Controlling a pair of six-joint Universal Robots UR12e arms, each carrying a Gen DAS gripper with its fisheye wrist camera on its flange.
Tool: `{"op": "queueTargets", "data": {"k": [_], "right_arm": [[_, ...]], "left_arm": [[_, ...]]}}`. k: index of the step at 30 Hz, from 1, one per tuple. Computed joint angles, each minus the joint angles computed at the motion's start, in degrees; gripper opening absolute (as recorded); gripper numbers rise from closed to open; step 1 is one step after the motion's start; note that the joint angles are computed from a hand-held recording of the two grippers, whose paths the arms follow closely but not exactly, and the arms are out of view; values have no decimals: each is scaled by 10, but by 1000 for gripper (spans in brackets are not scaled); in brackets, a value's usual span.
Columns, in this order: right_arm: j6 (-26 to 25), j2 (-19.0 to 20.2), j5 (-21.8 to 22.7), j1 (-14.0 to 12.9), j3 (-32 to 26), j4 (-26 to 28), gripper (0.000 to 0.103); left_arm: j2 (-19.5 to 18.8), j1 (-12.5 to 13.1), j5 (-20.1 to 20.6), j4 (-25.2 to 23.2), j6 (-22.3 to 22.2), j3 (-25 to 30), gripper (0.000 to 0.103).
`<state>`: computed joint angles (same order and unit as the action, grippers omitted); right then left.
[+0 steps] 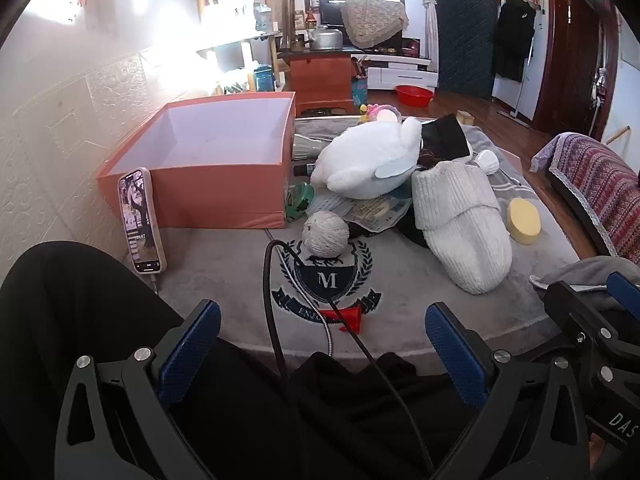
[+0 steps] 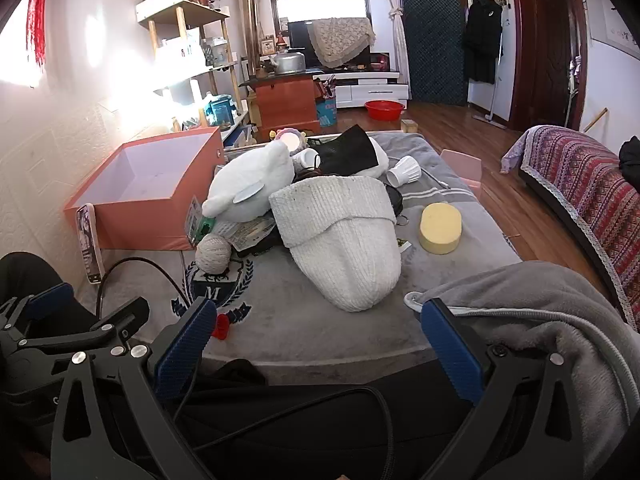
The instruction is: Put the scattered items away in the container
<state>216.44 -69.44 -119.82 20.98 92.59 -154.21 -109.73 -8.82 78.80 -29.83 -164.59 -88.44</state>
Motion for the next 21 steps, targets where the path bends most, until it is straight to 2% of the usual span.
{"op": "queueTargets", "data": {"k": [4,12,21], "right_arm": [[4,-3,7,-2,5,-12,103],[12,-5,11,-2,7,-14,103],[6,-4,9,-1,5,-16,103]], "left_arm": [[1,5,-24,-4,-4,1,103],[3,5,-27,0,-8,-2,103],[2,7,-35,26,-6,-5,103]]}}
